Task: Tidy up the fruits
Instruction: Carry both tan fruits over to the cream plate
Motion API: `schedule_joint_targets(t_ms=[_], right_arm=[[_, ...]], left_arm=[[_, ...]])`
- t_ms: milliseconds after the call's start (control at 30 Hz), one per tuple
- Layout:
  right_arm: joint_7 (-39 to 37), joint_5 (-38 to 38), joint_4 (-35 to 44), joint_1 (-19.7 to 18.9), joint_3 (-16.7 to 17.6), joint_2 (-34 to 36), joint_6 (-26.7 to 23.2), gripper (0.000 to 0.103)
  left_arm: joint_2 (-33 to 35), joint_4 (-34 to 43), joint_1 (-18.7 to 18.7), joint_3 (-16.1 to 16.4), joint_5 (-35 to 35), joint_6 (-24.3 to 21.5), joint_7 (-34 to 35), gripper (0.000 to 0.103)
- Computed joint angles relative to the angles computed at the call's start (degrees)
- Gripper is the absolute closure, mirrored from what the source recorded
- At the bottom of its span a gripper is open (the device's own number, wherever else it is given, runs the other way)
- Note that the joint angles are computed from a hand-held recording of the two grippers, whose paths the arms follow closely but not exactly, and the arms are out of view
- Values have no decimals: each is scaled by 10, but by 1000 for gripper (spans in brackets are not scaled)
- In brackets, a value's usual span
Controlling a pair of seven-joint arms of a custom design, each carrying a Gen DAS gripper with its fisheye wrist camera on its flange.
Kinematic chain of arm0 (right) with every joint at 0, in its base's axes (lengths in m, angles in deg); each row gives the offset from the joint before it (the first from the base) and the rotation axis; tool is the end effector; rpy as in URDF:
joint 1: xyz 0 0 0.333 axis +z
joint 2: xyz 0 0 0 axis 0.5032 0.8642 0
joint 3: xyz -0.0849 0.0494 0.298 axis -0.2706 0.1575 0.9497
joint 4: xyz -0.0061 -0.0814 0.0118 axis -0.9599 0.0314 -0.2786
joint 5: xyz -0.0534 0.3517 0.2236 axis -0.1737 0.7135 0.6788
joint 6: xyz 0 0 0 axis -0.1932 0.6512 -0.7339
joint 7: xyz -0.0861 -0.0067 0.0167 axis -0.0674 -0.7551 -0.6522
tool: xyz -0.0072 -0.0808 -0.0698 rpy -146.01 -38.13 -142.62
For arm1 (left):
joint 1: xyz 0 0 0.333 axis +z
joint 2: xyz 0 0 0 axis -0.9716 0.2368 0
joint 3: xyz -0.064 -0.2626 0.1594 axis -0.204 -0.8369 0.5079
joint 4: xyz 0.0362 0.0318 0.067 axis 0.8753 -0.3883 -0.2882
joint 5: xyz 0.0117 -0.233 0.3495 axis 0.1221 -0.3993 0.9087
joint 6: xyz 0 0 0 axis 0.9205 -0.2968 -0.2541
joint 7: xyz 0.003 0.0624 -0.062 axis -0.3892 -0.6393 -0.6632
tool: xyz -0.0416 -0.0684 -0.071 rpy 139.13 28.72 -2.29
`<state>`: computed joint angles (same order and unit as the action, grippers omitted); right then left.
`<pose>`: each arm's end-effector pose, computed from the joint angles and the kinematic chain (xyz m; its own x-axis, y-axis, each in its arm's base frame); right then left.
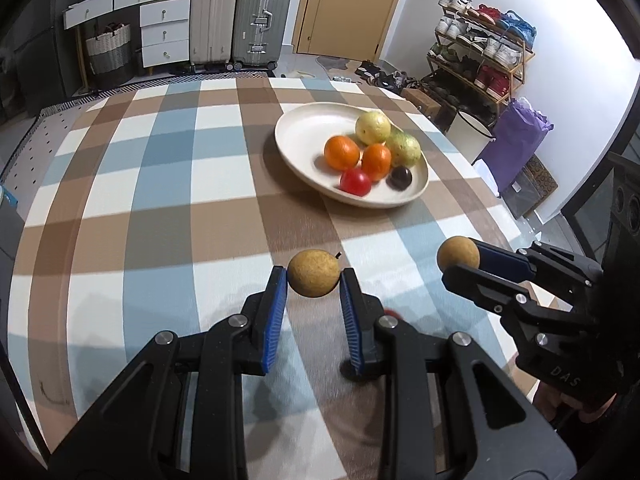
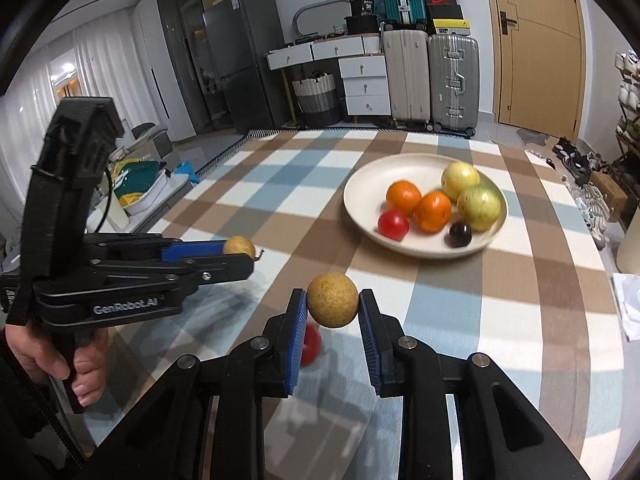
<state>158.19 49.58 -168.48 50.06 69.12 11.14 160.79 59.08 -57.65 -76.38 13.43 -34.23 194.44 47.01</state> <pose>0.4972 0.2694 0.4821 0.2938 -0.9468 -0.1313 -0.6460 -0.0954 -0.7574 0.6249 -0.0828 0.6371 -0.4318 -0.8757 0.2159 -0.7631 0.2271 -0.6051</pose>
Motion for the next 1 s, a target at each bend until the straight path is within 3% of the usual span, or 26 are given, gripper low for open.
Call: schedule_joint_targets(t_ms=[200, 400, 733, 1000], right_arm=[[-100, 118, 30, 33, -36, 21, 9, 76], [-222, 270, 73, 43, -47, 46, 6, 76], [-362, 450, 147, -18, -2, 98, -17, 76], [-397, 486, 172, -53, 23, 125, -30, 76]], left_arm=[[55, 83, -3, -8, 18, -20, -17, 79], [130, 193, -7, -19, 41, -51, -43, 79], [275, 391, -24, -36, 99, -123, -87, 79], [348, 476, -33, -48, 118, -157, -98, 79]])
